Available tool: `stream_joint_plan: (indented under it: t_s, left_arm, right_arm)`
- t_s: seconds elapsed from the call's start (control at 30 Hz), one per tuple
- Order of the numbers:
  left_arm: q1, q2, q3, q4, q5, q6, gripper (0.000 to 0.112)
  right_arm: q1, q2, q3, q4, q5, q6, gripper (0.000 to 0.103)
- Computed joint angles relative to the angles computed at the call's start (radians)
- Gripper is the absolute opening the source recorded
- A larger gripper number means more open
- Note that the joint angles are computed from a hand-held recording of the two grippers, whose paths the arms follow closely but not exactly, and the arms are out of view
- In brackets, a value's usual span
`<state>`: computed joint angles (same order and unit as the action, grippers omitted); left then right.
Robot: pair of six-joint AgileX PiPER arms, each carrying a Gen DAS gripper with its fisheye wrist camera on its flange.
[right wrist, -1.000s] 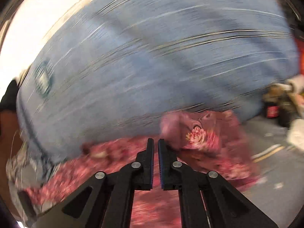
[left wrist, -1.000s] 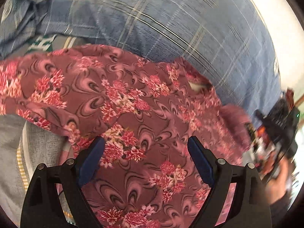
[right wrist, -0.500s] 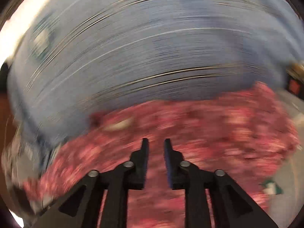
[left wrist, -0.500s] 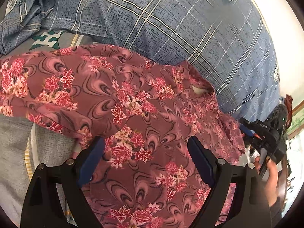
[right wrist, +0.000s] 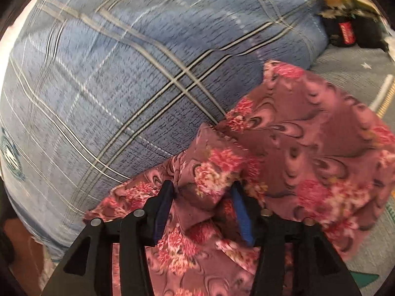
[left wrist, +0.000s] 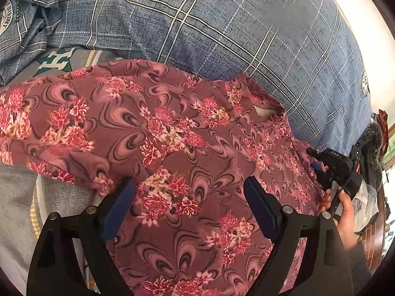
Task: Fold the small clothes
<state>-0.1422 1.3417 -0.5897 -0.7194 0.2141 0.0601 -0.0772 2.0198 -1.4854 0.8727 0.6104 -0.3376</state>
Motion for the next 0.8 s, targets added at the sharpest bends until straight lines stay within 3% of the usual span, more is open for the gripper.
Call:
stream_joint_plan:
  t_s: [0.1, 0.23, 0.4, 0.53, 0.63, 0.7, 0.8]
  left_arm:
    - [0.02, -0.019, 0.004, -0.018, 0.003, 0.017, 0.089]
    - [0.053, -0.064, 0.022, 0.028, 0.002, -0.024, 0.089]
    - [0.184, -0.113, 0.06, -0.276, 0.066, 0.291, 0.089]
    - [0.298, -0.136, 0.083, -0.424, 0.133, 0.452, 0.089]
    - [0.369, -0.136, 0.094, -0.497, 0.182, 0.533, 0.089]
    - [0.404, -0.132, 0.098, -0.527, 0.208, 0.564, 0.089]
    - [0.429, -0.12, 0.101, -0.56, 0.243, 0.593, 0.089]
  right_arm:
    - [0.044, -0.048, 0.039, 0.058, -0.015, -0.092, 0.007]
    - [0.145, -0.106, 0.056, 0.047, 0.018, -0.141, 0.008]
    - [0.328, -0.138, 0.057, 0.024, 0.015, -0.127, 0.008]
    - [0.474, -0.135, 0.041, 0.009, 0.011, -0.098, 0.008]
    - [0.569, -0.091, -0.02, -0.045, 0.057, -0.026, 0.019]
    - [0.637, -0.038, -0.09, -0.16, 0.127, 0.093, 0.036]
    - [0.64, -0.082, 0.008, -0.114, 0.167, 0.025, 0.036]
